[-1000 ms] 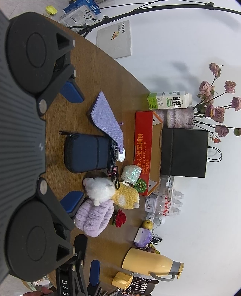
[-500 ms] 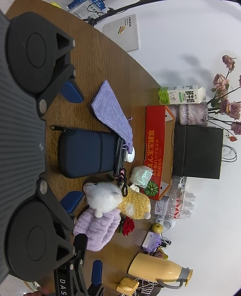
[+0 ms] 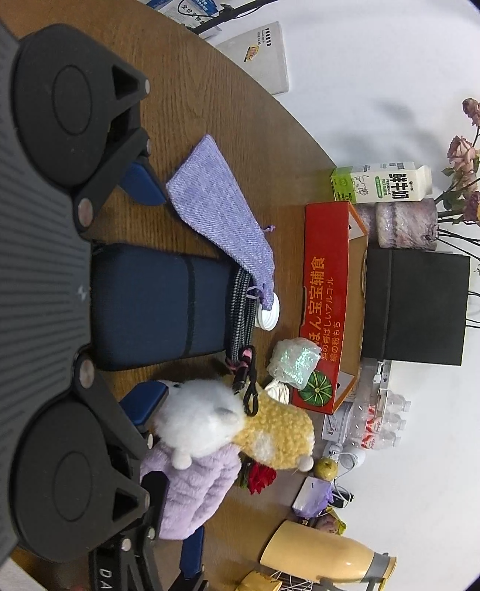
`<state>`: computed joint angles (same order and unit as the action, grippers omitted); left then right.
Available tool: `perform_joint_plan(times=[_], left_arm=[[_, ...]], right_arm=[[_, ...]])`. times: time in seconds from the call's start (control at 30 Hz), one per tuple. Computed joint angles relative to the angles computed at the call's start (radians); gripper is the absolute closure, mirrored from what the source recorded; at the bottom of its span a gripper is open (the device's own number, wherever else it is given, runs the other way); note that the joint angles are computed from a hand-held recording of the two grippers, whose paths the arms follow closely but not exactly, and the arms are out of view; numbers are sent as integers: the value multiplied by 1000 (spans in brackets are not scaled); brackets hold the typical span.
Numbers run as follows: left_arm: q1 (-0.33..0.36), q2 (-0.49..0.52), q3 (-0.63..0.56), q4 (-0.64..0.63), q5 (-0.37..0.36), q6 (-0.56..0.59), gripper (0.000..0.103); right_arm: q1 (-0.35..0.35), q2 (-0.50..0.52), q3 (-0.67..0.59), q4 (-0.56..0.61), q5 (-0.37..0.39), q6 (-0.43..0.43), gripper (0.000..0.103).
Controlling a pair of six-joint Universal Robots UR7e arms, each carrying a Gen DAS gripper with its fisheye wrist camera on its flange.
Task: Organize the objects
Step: 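Grasp the navy zippered case with the left tool while the right tool grasps the lavender fuzzy band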
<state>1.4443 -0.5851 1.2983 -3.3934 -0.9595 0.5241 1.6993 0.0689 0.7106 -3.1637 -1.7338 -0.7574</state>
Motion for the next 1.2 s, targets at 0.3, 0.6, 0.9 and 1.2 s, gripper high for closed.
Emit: perform_joint_plan(times=[0.3, 0.6, 0.9, 1.2], left_arm=[[7, 46, -102, 75, 12, -18, 0], [7, 92, -176, 116, 34, -8, 16], [3, 116, -200, 95, 42, 37, 29], [-4, 100, -169, 82, 50, 43, 36]], right_arm=[[-5, 38, -89, 75, 13, -24, 19], [-11, 56, -144, 159, 60, -34, 49], [-20, 47, -130, 162, 105, -29, 58], [-29, 17, -72, 126, 142, -27, 61]])
